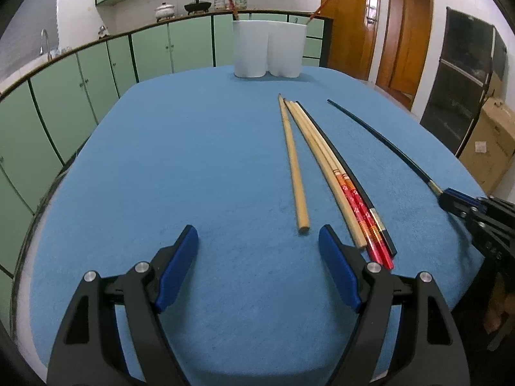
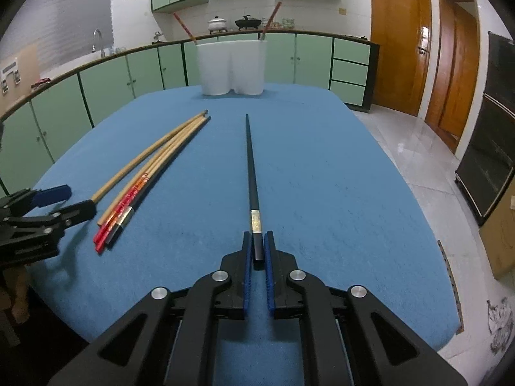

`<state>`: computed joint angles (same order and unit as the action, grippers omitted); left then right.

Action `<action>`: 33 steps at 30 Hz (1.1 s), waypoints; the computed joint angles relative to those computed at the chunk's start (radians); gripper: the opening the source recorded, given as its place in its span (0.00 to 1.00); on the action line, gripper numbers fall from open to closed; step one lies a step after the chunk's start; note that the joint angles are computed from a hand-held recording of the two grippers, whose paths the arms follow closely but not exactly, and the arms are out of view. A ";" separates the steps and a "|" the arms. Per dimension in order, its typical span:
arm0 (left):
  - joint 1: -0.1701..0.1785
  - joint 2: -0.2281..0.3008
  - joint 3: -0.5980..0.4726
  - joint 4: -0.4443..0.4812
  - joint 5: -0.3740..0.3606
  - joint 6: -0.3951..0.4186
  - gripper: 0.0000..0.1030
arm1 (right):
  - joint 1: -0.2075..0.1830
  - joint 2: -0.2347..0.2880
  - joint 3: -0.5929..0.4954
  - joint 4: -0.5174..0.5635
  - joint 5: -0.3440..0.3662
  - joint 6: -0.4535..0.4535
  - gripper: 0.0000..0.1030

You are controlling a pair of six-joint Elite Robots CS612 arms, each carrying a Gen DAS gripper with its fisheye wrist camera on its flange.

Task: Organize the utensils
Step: 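Grasp the black chopstick with the right tool while the left tool grasps a plain wooden chopstick, then carry both held chopsticks toward the white holder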

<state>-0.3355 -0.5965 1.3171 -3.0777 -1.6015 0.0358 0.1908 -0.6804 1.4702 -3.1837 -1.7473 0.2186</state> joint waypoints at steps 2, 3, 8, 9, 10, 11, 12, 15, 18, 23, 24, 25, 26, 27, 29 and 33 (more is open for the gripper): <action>-0.006 0.006 -0.005 -0.012 0.019 -0.007 0.73 | 0.001 -0.001 0.004 -0.005 -0.001 0.003 0.07; -0.008 0.008 -0.006 -0.015 0.025 -0.012 0.73 | 0.001 0.000 0.003 -0.006 -0.001 0.004 0.07; -0.011 0.016 -0.010 -0.043 0.015 -0.033 0.52 | -0.001 0.002 0.004 -0.014 0.005 0.008 0.08; -0.012 0.016 -0.010 -0.045 0.013 -0.028 0.47 | -0.001 0.002 0.006 -0.017 0.005 0.007 0.08; -0.013 0.016 -0.010 -0.047 0.010 -0.026 0.36 | 0.000 0.003 0.005 -0.018 0.004 0.007 0.08; -0.013 0.016 -0.011 -0.047 0.007 -0.028 0.31 | 0.000 0.003 0.005 -0.020 0.003 0.007 0.08; -0.012 0.016 -0.011 -0.048 0.001 -0.038 0.27 | 0.001 0.003 0.005 -0.021 0.001 0.007 0.08; -0.008 0.019 -0.015 -0.052 -0.009 -0.102 0.09 | 0.003 0.003 0.007 -0.022 -0.006 0.002 0.08; -0.012 0.014 -0.003 -0.061 0.019 -0.146 0.07 | 0.006 0.004 0.006 -0.023 -0.016 -0.002 0.08; -0.029 -0.016 0.060 -0.084 0.101 -0.202 0.06 | 0.010 0.004 0.005 -0.022 -0.024 -0.005 0.08; -0.029 -0.021 0.066 -0.082 0.099 -0.198 0.06 | 0.011 0.004 0.006 -0.023 -0.025 -0.008 0.08; -0.030 -0.024 0.071 -0.081 0.096 -0.189 0.06 | 0.011 0.003 0.006 -0.024 -0.023 -0.008 0.09; -0.031 -0.026 0.073 -0.080 0.099 -0.178 0.07 | 0.010 0.002 0.007 -0.024 -0.020 -0.008 0.09; -0.030 -0.025 0.069 -0.074 0.099 -0.172 0.07 | 0.010 0.001 0.008 -0.023 -0.018 -0.006 0.09; -0.028 -0.024 0.065 -0.070 0.092 -0.170 0.09 | 0.008 -0.002 0.012 -0.023 -0.012 -0.002 0.11; -0.027 -0.023 0.067 -0.079 0.091 -0.157 0.10 | 0.008 -0.004 0.016 -0.024 -0.012 -0.006 0.12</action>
<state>-0.3620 -0.6196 1.3840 -3.1564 -1.5103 -0.1215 0.1991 -0.6842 1.4857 -3.2081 -1.7592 0.2128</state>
